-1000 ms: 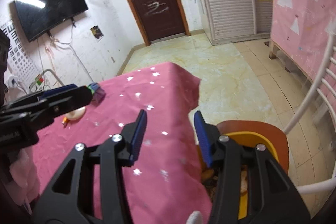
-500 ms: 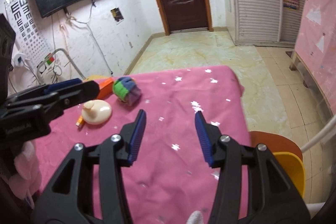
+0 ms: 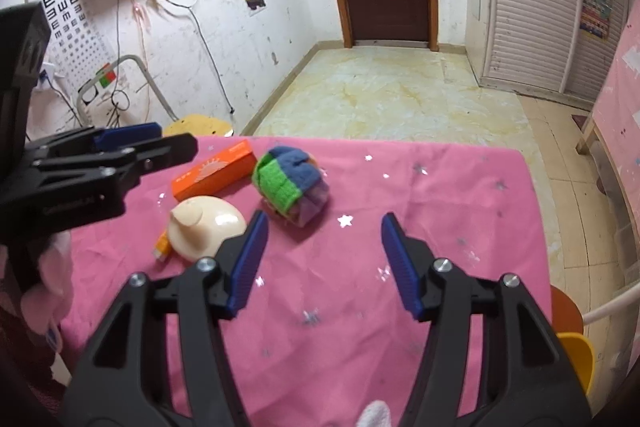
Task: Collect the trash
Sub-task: 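Move both open tools back toward the orange box and green-blue sock ball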
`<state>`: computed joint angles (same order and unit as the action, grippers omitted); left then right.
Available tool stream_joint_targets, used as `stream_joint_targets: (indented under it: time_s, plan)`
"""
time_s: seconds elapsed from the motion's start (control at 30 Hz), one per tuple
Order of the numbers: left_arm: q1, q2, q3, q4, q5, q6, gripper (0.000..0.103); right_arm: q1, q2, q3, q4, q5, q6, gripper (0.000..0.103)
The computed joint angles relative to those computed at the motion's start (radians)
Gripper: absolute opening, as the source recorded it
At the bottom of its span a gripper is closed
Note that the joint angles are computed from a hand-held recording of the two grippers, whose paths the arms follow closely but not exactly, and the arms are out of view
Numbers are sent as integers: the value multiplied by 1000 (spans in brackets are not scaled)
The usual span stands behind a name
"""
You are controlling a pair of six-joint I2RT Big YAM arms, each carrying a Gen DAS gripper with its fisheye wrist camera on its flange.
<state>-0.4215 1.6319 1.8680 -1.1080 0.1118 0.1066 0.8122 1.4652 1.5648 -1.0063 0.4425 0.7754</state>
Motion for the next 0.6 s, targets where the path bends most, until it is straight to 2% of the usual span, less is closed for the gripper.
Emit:
stream_joint_targets:
  time_s: [0.6]
  plan:
    - [29,151,84,-77,19,64,54,-68,162,162,-45,-103,-115,61]
